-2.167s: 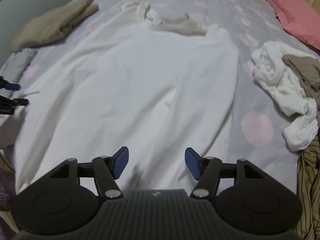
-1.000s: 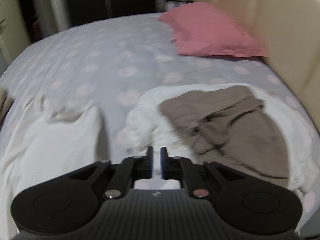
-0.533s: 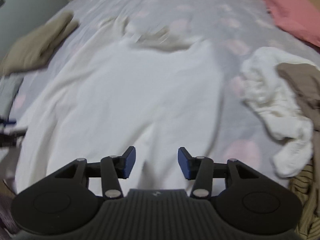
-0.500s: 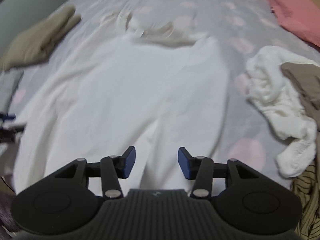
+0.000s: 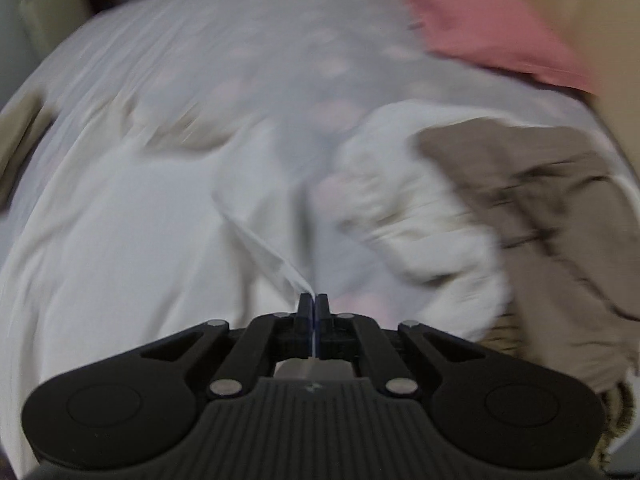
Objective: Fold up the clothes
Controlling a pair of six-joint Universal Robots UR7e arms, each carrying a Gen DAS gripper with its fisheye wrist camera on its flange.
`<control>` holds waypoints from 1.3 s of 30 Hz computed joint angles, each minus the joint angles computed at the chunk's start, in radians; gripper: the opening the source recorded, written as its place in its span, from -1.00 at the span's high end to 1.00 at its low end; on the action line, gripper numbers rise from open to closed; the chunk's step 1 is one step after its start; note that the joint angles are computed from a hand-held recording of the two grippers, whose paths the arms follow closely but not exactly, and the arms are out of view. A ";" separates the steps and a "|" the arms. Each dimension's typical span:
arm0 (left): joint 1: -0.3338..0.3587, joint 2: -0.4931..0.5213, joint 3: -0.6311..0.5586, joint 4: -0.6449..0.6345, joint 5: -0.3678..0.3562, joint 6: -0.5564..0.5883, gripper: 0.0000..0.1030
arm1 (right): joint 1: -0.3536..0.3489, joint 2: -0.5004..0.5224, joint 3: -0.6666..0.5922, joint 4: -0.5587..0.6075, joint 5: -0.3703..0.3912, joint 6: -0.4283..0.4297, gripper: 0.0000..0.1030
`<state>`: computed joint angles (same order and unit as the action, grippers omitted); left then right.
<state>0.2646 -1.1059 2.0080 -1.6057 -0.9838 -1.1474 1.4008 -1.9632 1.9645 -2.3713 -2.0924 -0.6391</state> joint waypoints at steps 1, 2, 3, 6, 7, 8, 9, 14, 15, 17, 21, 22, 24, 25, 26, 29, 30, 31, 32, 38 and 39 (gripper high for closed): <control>-0.001 0.001 -0.001 0.002 0.000 -0.001 0.09 | -0.012 0.004 -0.024 -0.022 0.005 0.009 0.98; -0.002 0.002 -0.001 0.003 0.001 -0.002 0.09 | -0.023 0.011 -0.047 -0.042 0.012 0.018 0.98; -0.004 0.003 -0.002 0.005 0.001 -0.003 0.09 | -0.033 0.019 -0.071 -0.063 0.019 0.028 0.98; -0.003 0.012 -0.012 0.017 -0.001 -0.007 0.09 | -0.055 0.059 -0.138 -0.148 0.020 0.042 0.98; -0.004 0.017 -0.017 0.024 -0.001 -0.005 0.09 | -0.067 0.070 -0.158 -0.163 0.032 0.050 0.98; -0.004 0.022 -0.022 0.031 0.001 -0.002 0.09 | -0.079 0.082 -0.178 -0.179 0.044 0.059 0.98; -0.004 0.027 -0.026 0.039 0.003 0.002 0.09 | -0.089 0.095 -0.199 -0.193 0.055 0.068 0.98; -0.001 0.038 -0.037 0.039 -0.004 0.009 0.37 | -0.110 0.162 -0.240 -0.202 0.008 0.064 0.97; -0.001 0.037 -0.034 0.033 -0.005 0.011 0.45 | -0.108 0.166 -0.234 -0.208 -0.011 0.062 0.91; -0.002 0.035 -0.030 0.029 -0.003 0.008 0.66 | -0.102 0.164 -0.220 -0.220 -0.029 0.046 0.87; -0.005 0.027 -0.029 0.018 0.002 -0.018 0.94 | -0.087 0.135 -0.184 -0.228 -0.004 -0.013 0.49; -0.007 0.023 -0.031 0.019 0.004 -0.035 0.95 | -0.082 0.130 -0.176 -0.229 0.000 -0.021 0.43; -0.024 0.000 -0.032 0.045 0.039 -0.094 0.96 | -0.072 0.120 -0.161 -0.230 0.009 -0.039 0.43; -0.033 -0.011 -0.034 0.062 0.060 -0.126 0.96 | -0.067 0.115 -0.154 -0.231 0.013 -0.047 0.43; -0.042 -0.023 -0.035 0.081 0.082 -0.158 0.97 | -0.064 0.112 -0.148 -0.233 0.014 -0.053 0.43; -0.075 -0.062 -0.065 0.207 0.169 -0.300 0.97 | -0.057 0.109 -0.142 -0.240 0.008 -0.050 0.43; -0.086 -0.077 -0.078 0.257 0.201 -0.356 0.97 | -0.056 0.109 -0.143 -0.238 0.006 -0.044 0.43; -0.096 -0.090 -0.098 0.322 0.234 -0.417 0.97 | -0.053 0.109 -0.143 -0.235 0.004 -0.036 0.43; -0.104 -0.099 -0.119 0.392 0.263 -0.478 0.97 | -0.053 0.109 -0.145 -0.230 0.003 -0.029 0.43; -0.111 -0.139 -0.223 0.755 0.313 -0.796 0.97 | -0.046 0.114 -0.151 -0.198 -0.012 0.011 0.43; -0.106 -0.147 -0.223 0.771 0.305 -0.805 0.97 | -0.045 0.114 -0.151 -0.193 -0.012 0.016 0.43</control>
